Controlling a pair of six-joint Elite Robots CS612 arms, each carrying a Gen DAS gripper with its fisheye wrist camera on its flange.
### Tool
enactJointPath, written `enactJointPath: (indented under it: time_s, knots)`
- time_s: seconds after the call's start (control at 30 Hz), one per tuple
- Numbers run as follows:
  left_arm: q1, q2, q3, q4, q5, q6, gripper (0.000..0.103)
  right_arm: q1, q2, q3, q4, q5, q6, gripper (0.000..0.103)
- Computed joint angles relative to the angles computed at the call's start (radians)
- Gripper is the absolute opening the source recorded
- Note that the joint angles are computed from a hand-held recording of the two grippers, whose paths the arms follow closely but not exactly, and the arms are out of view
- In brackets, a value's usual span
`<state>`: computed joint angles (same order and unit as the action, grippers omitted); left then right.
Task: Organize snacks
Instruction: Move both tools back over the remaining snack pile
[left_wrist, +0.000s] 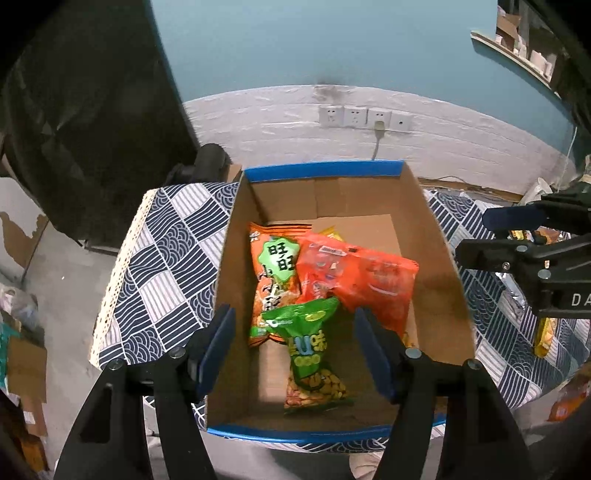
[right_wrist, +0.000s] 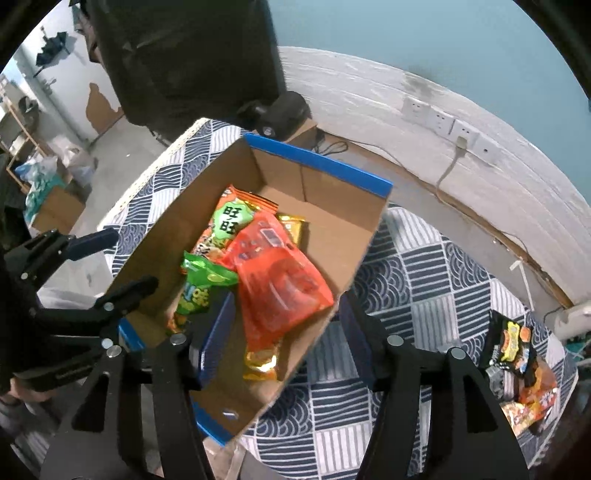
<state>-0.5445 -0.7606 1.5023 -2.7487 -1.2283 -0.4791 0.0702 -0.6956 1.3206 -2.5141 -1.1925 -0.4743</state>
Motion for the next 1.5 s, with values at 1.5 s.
enactJointPath:
  time_s: [1.5]
  knots:
    - [-0.136,0.091,-0.223,0.14,-0.031,0.227,0.068,-0.208,-0.085,0.198,-0.149,-0.051,0.159,0.064]
